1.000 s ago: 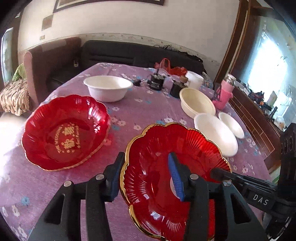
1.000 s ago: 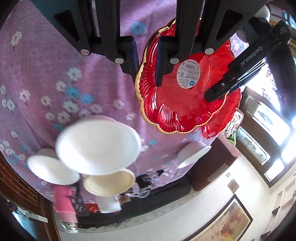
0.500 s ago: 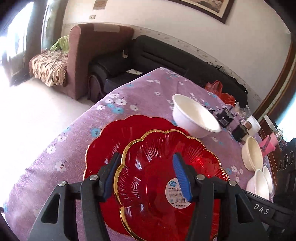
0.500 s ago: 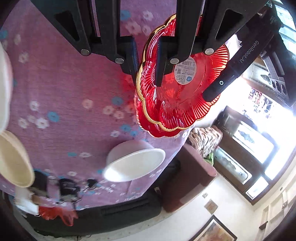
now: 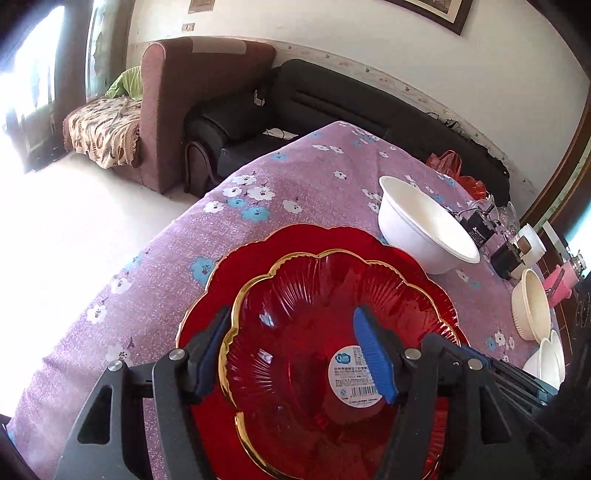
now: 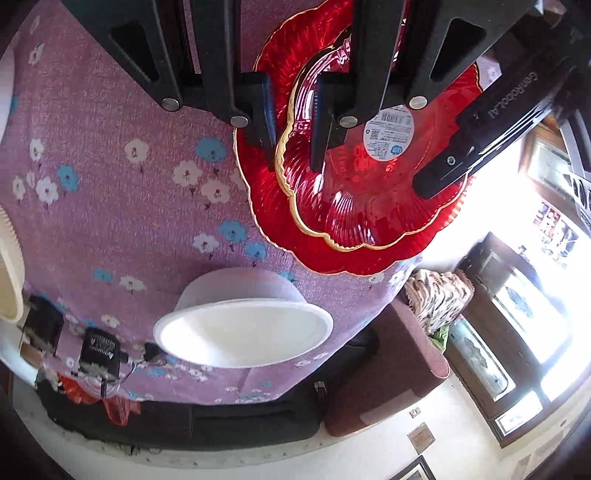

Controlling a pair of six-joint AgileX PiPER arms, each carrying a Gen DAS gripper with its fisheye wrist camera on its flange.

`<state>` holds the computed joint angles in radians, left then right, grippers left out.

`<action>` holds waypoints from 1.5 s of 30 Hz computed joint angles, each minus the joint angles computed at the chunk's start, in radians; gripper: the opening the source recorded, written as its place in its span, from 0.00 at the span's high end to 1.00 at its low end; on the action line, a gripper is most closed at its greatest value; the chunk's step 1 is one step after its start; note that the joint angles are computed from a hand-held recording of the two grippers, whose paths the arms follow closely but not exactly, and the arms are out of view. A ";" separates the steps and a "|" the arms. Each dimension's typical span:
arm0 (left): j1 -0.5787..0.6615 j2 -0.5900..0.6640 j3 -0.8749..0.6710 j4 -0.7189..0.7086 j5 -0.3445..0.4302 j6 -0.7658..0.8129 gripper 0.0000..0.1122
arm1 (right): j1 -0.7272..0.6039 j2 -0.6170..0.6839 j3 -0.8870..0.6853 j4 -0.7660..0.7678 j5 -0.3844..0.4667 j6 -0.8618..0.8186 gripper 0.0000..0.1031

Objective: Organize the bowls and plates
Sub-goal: 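Lower the small red plate into the large red plate and open the right gripper, then move the right gripper to the rim of the flat white plate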

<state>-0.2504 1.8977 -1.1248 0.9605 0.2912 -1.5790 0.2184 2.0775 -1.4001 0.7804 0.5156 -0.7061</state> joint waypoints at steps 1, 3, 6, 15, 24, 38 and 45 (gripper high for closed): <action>-0.008 -0.006 0.005 0.038 0.008 -0.036 0.37 | 0.009 -0.007 0.015 0.000 -0.029 -0.005 0.82; -0.024 -0.020 0.018 0.123 0.036 -0.125 0.33 | 0.015 -0.020 0.042 0.021 -0.065 -0.036 0.82; -0.044 -0.048 0.045 0.231 0.059 -0.228 0.30 | 0.004 -0.029 0.066 0.132 -0.082 -0.156 0.81; -0.189 -0.124 0.075 0.343 0.297 -0.311 0.29 | -0.063 -0.164 0.206 0.383 -0.126 -0.423 0.72; -0.445 -0.169 0.077 0.397 0.668 -0.369 0.14 | -0.207 -0.388 0.511 0.739 -0.079 -0.879 0.46; -0.677 -0.049 -0.118 0.321 0.836 -0.237 0.08 | -0.765 -0.455 0.683 0.667 0.245 -1.039 0.43; -0.706 0.001 -0.190 0.250 0.662 -0.115 0.08 | -1.029 -0.361 0.577 0.599 0.311 -1.019 0.41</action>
